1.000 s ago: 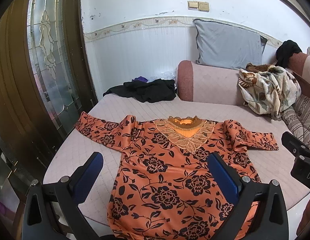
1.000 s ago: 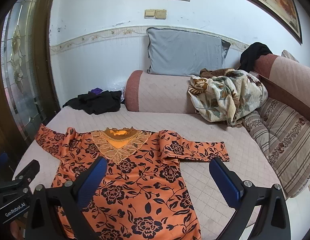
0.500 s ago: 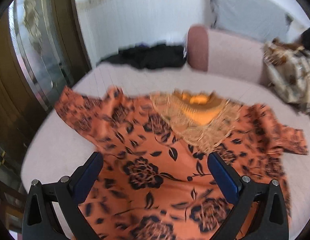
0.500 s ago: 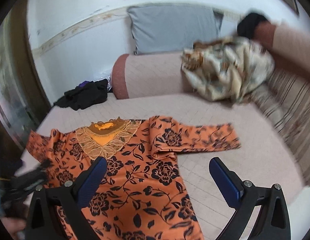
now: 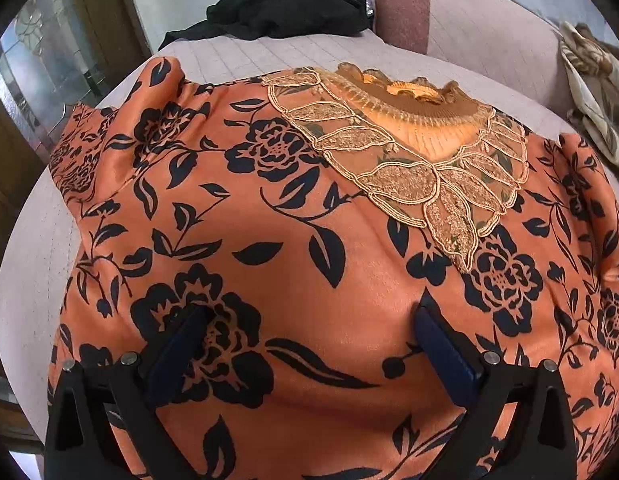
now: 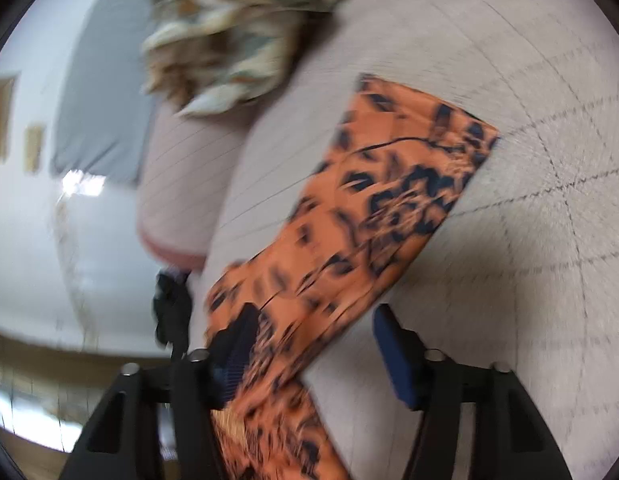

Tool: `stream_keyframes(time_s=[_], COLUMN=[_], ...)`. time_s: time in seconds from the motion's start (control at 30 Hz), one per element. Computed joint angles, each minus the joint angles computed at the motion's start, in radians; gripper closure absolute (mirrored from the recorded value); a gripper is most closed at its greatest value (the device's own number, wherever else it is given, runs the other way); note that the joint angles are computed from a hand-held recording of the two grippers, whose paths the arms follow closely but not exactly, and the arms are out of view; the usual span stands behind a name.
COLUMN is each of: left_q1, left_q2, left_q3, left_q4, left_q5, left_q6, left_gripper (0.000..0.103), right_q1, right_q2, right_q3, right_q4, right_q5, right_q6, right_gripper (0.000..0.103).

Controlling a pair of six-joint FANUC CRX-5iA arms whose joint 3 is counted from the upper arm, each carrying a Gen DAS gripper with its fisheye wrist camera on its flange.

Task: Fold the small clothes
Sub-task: 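Grasp the blouse sleeve cuff with the right gripper and lift it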

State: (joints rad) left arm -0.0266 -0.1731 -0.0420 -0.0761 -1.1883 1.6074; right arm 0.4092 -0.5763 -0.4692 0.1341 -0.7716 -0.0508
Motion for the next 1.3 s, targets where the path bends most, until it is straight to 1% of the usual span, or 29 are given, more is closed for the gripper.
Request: stream_keyframes(time_s=[0.03, 0.1, 0.13, 0.2, 0.23, 0.27, 0.3, 0.37, 0.43, 0.5, 0.6, 0.67, 0.7, 0.73, 0.8, 0.83, 0.9, 0.97, 1.03, 1.07, 1.1, 1.13, 1.17, 1.2, 1.23, 1.27, 1.3], left_q1=[-0.005, -0.006, -0.008, -0.005, -0.005, 0.001, 0.015, 0.052, 0.075, 0.102, 0.154, 0.186, 0.208, 0.216, 0.262, 0.280, 0.313, 0.360, 0.381, 0.384, 0.385, 0.390, 0.390, 0.393, 0.388, 0.380, 0.371], left_q2=[0.001, -0.003, -0.001, 0.003, 0.008, 0.022, 0.029, 0.048, 0.027, 0.007, -0.002, -0.009, -0.006, -0.016, -0.009, 0.000, 0.013, 0.030, 0.046, 0.055, 0.059, 0.065, 0.066, 0.069, 0.066, 0.061, 0.062], left_q3=[0.005, 0.001, 0.002, 0.007, 0.017, 0.039, 0.049, 0.063, 0.067, 0.090, 0.121, 0.120, 0.137, 0.124, 0.140, 0.148, 0.158, 0.164, 0.170, 0.173, 0.175, 0.175, 0.175, 0.169, 0.173, 0.173, 0.172], left_q4=[-0.007, -0.009, -0.011, -0.007, -0.003, 0.010, 0.033, 0.078, 0.069, 0.021, -0.029, -0.046, -0.080, -0.093, -0.126, -0.135, -0.144, -0.119, -0.103, -0.102, -0.099, -0.086, -0.080, -0.062, -0.059, -0.059, -0.058], left_q5=[-0.005, -0.007, -0.009, -0.023, -0.033, -0.055, -0.071, -0.062, -0.030, 0.003, 0.021, 0.040, 0.043, 0.051, 0.048, 0.041, 0.028, 0.018, 0.009, 0.006, 0.003, 0.004, 0.003, 0.015, 0.010, 0.008, 0.014], left_q6=[0.006, 0.013, 0.018, 0.014, 0.011, -0.003, -0.025, -0.055, -0.036, -0.002, 0.045, 0.067, 0.097, 0.106, 0.140, 0.155, 0.185, 0.202, 0.211, 0.216, 0.216, 0.208, 0.205, 0.191, 0.190, 0.186, 0.176], left_gripper=[0.000, 0.000, 0.000, 0.000, 0.000, 0.000, 0.000, 0.000, 0.000, 0.000, 0.000, 0.000, 0.000, 0.000, 0.000, 0.000, 0.000, 0.000, 0.000, 0.000, 0.000, 0.000, 0.000, 0.000, 0.000, 0.000, 0.000], right_q1=[-0.011, -0.027, -0.029, -0.030, -0.030, -0.048, -0.052, -0.042, -0.012, 0.051, 0.141, 0.206, 0.233, 0.264, 0.327, 0.358, 0.403, 0.423, 0.441, 0.442, 0.441, 0.441, 0.448, 0.456, 0.447, 0.427, 0.412], right_q2=[0.018, 0.063, 0.071, 0.088, 0.100, 0.112, 0.128, 0.143, 0.162, 0.185, 0.239, 0.295, 0.328, 0.358, 0.468, 0.533, 0.653, 0.760, 0.864, 0.893, 0.901, 0.879, 0.840, 0.804, 0.788, 0.770, 0.744], right_q3=[0.007, 0.032, 0.034, 0.026, 0.032, 0.037, 0.049, 0.059, 0.086, 0.129, 0.211, 0.281, 0.318, 0.350, 0.477, 0.555, 0.698, 0.826, 0.931, 0.954, 0.949, 0.901, 0.823, 0.769, 0.757, 0.758, 0.740], right_q4=[-0.006, 0.001, 0.016, 0.078, 0.097, 0.091, 0.098, 0.149, 0.222, 0.324, 0.411, 0.431, 0.430, 0.429, 0.382, 0.346, 0.286, 0.185, 0.108, 0.069, 0.033, 0.002, 0.021, 0.023, -0.014, -0.081, -0.121], right_q5=[0.000, -0.035, -0.038, -0.023, -0.029, -0.026, -0.032, -0.015, -0.013, 0.002, 0.035, 0.056, 0.066, 0.068, 0.041, -0.001, -0.108, -0.181, -0.283, -0.305, -0.305, -0.261, -0.165, -0.121, -0.107, -0.095, -0.063], right_q6=[-0.001, -0.021, -0.045, -0.109, -0.119, -0.099, -0.096, -0.103, -0.087, -0.081, -0.054, -0.010, 0.019, 0.047, 0.169, 0.250, 0.382, 0.523, 0.620, 0.661, 0.684, 0.691, 0.667, 0.654, 0.670, 0.698, 0.718], right_gripper=[0.045, 0.056, 0.057, 0.063, 0.075, 0.092, 0.096, 0.097, 0.097, 0.097, 0.097, 0.097, 0.097, 0.097, 0.097, 0.097, 0.096, 0.095, 0.090, 0.083, 0.065, 0.057, 0.049, 0.039, 0.036, 0.034, 0.034])
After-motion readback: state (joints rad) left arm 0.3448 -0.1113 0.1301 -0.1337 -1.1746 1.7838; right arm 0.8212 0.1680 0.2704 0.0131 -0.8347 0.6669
